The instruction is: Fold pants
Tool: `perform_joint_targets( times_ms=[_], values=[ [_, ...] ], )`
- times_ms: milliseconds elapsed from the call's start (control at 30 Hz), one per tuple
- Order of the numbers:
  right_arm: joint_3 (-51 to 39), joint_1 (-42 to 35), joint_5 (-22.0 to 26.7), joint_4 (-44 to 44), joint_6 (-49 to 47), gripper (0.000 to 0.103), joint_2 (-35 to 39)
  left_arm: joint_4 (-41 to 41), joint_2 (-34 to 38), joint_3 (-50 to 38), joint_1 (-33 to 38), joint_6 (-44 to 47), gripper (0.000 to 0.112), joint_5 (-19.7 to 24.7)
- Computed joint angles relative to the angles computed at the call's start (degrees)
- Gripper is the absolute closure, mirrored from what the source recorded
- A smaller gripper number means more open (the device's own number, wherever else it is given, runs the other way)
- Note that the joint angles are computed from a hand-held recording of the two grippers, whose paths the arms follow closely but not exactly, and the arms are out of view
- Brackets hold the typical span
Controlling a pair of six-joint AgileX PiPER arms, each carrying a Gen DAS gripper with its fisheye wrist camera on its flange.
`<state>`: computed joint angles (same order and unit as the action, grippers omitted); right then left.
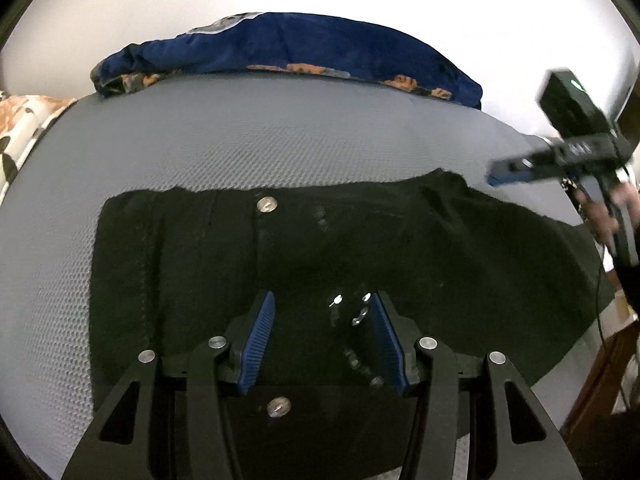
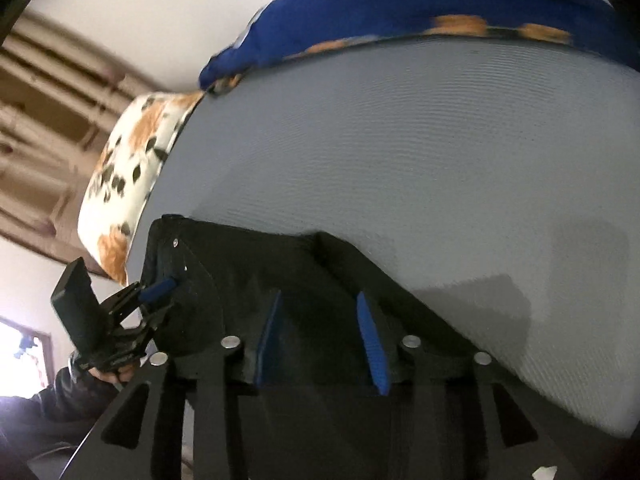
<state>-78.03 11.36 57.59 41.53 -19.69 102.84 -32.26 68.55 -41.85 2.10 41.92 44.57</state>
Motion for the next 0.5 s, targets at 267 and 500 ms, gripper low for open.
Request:
perform_joint_targets(
  times_ms=[267,500],
  values=[
    [-13.48,2.01,10.09,3.54,-0.23,0.064,14.82,-8.42,1.93,1.08,8.78,11.59,0.061,5.14],
    [-12.21,0.63,8.78,7.4,-3.33,0.093,12.54,-9.72,0.67,3.3,8.78,15.94,0.061,3.31]
  ],
)
